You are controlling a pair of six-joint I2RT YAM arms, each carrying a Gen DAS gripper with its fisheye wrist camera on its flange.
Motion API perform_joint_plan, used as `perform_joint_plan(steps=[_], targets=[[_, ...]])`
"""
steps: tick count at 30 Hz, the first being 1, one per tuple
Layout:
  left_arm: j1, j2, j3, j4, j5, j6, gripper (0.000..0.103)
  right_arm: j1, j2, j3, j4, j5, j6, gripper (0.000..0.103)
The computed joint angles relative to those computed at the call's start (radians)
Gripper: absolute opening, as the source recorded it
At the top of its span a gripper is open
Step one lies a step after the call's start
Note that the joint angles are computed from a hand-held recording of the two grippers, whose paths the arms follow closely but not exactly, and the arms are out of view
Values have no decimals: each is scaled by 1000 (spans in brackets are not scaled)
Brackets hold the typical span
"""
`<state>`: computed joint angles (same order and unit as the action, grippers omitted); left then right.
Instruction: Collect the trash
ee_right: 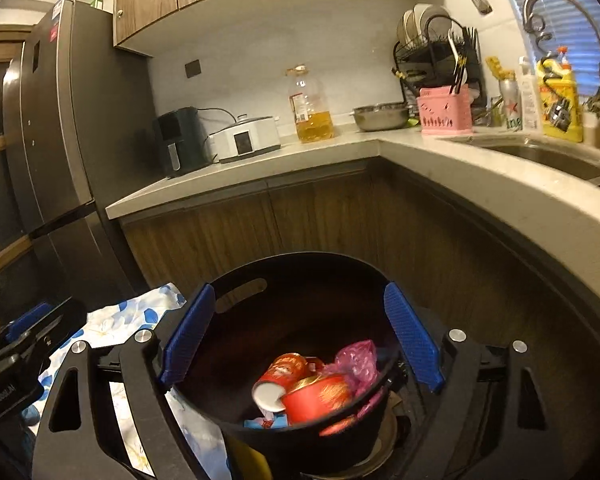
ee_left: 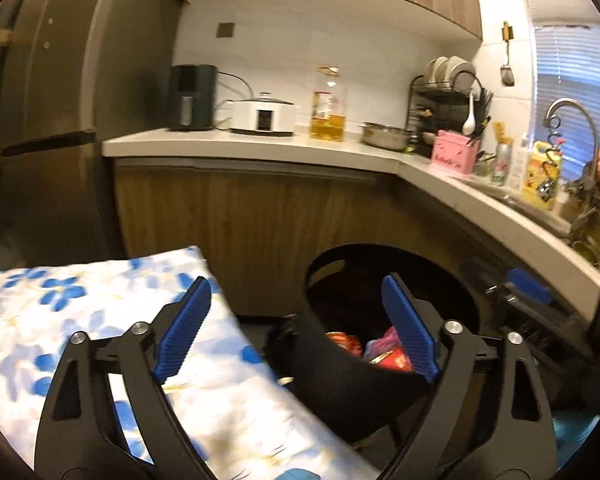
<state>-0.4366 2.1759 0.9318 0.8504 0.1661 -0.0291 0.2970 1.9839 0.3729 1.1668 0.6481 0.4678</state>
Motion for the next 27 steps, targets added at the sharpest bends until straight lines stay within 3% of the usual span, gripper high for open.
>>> perform_joint_plan(steps=[5, 7, 11, 17, 22, 27], targets=[[32, -106, -162, 46, -41, 3, 96, 201, -130, -36, -198, 244, 67, 96], [47, -152, -227, 61, -47, 9, 96, 271, -170, -51, -257, 297, 106, 96], [86, -247, -362, 94, -53, 30, 97, 431, -262, -39, -508, 400, 271, 97], [170, -399, -566, 162, -20, 53, 97, 657, -301, 92, -1056, 510, 653, 97], [249, -496, -698, 203, 32, 82, 97, 808, -224, 251, -1474, 546, 999, 97], [334, -574, -793, 218, 100, 105, 97, 926, -139, 369, -1758, 545, 1274, 97]])
